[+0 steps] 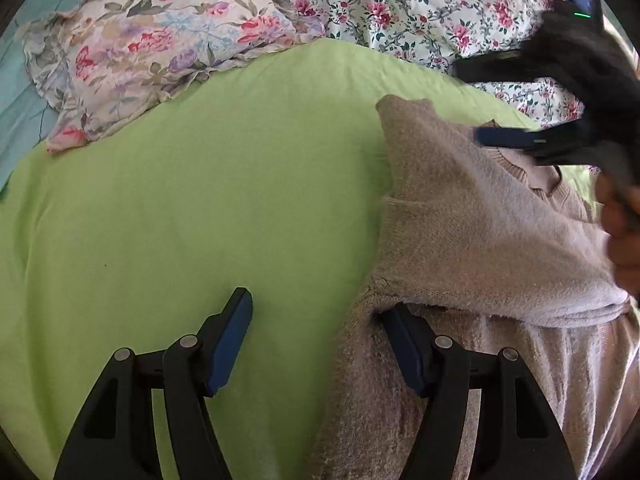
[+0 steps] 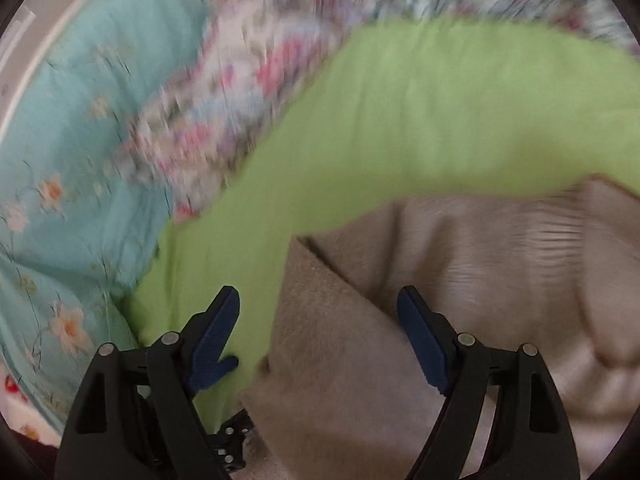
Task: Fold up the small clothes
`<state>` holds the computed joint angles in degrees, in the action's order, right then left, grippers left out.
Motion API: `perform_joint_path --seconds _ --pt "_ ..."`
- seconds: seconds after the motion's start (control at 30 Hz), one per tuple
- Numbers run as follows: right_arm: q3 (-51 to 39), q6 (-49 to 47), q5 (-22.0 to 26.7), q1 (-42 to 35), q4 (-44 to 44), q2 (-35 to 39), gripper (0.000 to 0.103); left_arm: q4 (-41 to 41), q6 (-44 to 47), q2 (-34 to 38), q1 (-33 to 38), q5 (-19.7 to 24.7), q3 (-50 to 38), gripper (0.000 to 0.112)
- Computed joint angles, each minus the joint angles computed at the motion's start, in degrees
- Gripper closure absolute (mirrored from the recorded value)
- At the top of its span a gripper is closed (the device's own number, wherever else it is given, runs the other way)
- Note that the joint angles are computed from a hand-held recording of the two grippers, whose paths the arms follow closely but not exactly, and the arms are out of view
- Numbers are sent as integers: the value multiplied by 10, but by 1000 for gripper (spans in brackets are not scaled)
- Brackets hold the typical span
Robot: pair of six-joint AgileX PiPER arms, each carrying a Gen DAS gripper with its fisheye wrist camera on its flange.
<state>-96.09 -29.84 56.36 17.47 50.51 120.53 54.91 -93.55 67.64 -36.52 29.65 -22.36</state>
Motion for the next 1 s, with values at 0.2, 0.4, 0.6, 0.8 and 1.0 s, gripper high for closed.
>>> perform_joint_path --seconds 0.2,0.4,0.6,0.8,1.0 --pt "-100 -60 81 17 139 96 20 15 -14 -7 19 -30 11 44" --pt "119 -253 -20 -37 444 13 20 -7 1 -41 41 -47 29 46" --pt "417 -345 -161 -121 398 -267 20 -132 130 -138 8 26 32 48" --pt "671 -393 -116 -425 344 -480 21 -120 158 -105 23 30 -23 48" --pt "728 -491 6 -679 228 -453 32 -44 154 11 53 11 -90 48"
